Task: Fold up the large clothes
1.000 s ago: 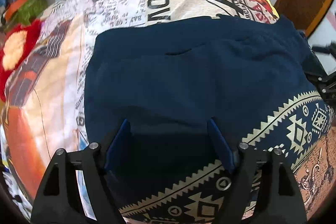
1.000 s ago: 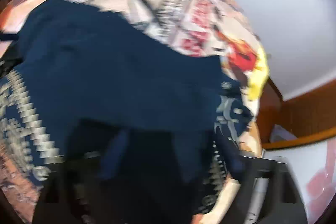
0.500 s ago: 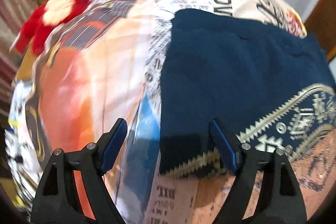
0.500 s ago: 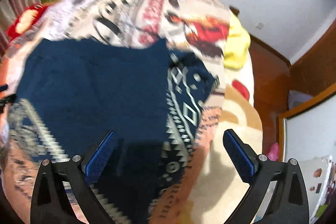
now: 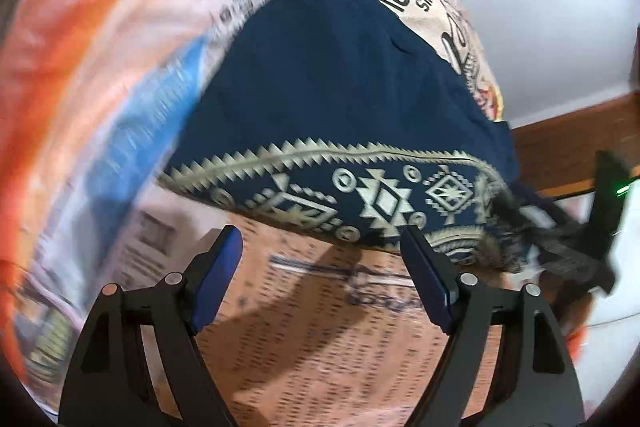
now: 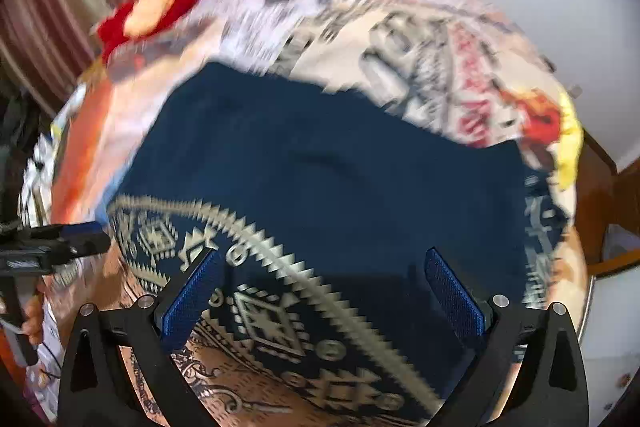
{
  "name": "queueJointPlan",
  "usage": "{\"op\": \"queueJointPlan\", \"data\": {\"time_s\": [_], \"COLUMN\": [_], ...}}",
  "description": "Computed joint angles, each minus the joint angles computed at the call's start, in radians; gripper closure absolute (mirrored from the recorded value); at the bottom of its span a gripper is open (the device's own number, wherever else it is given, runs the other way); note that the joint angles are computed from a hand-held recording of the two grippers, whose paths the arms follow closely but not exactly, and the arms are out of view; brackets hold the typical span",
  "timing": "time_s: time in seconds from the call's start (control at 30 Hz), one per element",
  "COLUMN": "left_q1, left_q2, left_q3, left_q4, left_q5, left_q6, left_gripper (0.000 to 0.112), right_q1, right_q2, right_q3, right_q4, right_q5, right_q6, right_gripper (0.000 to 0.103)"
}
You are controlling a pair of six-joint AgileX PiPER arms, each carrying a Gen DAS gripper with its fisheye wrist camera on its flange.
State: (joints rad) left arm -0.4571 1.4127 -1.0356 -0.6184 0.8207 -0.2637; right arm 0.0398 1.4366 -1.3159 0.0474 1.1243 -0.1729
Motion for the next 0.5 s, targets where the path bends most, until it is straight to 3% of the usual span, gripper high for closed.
{"op": "queueJointPlan", "data": {"time_s": [0.2,0.5], "left_q1": [0.046,0.135], "left_q2": [0.070,0.220], "left_q3": [0.009,0.000], "left_q4": [-0.217,-0.638], "left_q5": [0.006,-0.018], "left_q6": [0.123,0.437], "left_gripper": [0.031,0.030], "right_q1": [0.072,0.039], "right_q2": [-0.012,0.003], "right_q3": [0.110,0.096], "right_q4": [-0.060,-0.009], "right_q5": [-0.059,-0.047], "right_q6": [0.063,0.029], "right_gripper": [0.000,0.000]}}
